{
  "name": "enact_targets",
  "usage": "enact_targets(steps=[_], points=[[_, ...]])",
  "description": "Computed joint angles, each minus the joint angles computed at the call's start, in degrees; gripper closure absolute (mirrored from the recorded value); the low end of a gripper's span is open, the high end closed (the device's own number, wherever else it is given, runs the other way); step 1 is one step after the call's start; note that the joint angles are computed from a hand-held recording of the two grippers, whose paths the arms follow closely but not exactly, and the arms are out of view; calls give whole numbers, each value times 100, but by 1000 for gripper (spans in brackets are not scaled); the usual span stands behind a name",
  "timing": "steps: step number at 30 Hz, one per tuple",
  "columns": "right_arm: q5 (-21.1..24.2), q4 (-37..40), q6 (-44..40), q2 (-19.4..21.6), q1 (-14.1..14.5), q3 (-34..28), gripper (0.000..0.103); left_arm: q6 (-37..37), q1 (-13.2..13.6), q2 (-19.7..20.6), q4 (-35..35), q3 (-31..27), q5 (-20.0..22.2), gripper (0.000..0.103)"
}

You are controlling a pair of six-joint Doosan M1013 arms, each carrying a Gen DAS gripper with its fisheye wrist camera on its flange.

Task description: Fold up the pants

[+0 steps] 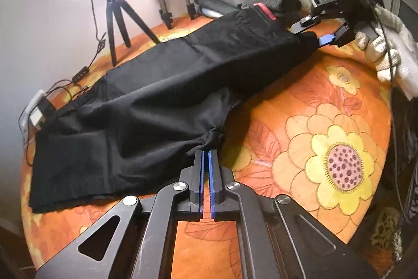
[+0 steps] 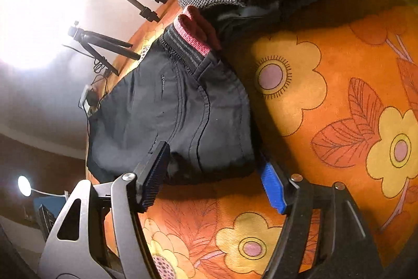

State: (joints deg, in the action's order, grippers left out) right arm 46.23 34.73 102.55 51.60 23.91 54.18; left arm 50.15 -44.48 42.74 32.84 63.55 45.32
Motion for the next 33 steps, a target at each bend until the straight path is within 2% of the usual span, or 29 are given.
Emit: enact_targets(steps=[1, 2, 4, 5, 9, 15, 17, 18, 23, 27, 28, 30, 32, 33], points=[[9, -67, 46, 9, 9, -26, 31, 1, -12, 19, 54, -30, 23, 88], [16, -165, 120, 17, 26, -55, 31, 30, -20, 55, 75, -92, 85, 75], [16, -327, 234, 28, 54, -96, 31, 162, -29, 148, 71, -239, 178, 65], [17, -415, 307, 35, 70, -121, 31, 220, -36, 212, 83, -335, 258, 65], [-84, -630, 567, 33, 112, -126, 31, 285, -55, 478, 192, -738, 708, 65], [-405, -760, 1072, -69, 145, 85, 31, 177, -59, 658, 392, -965, 964, 66], [-484, -913, 1395, -149, 161, 227, 31, 103, -61, 654, 469, -940, 967, 87], [-532, -846, 1463, -192, 160, 322, 31, 78, -47, 627, 426, -900, 887, 90], [-777, -638, 1393, -335, 170, 607, 31, -50, -26, 532, 446, -790, 647, 95], [-776, -389, 1172, -276, 155, 530, 32, -234, -27, 451, 584, -700, 505, 95], [-746, -379, 1157, -243, 153, 476, 39, -246, -21, 434, 568, -684, 478, 95], [-723, -372, 1143, -176, 158, 369, 45, -267, -15, 416, 566, -661, 443, 96], [-769, -454, 1082, -163, 174, 317, 68, -265, -28, 396, 607, -632, 423, 96], [-740, -504, 1036, -151, 182, 263, 74, -243, -35, 386, 611, -619, 414, 96]])
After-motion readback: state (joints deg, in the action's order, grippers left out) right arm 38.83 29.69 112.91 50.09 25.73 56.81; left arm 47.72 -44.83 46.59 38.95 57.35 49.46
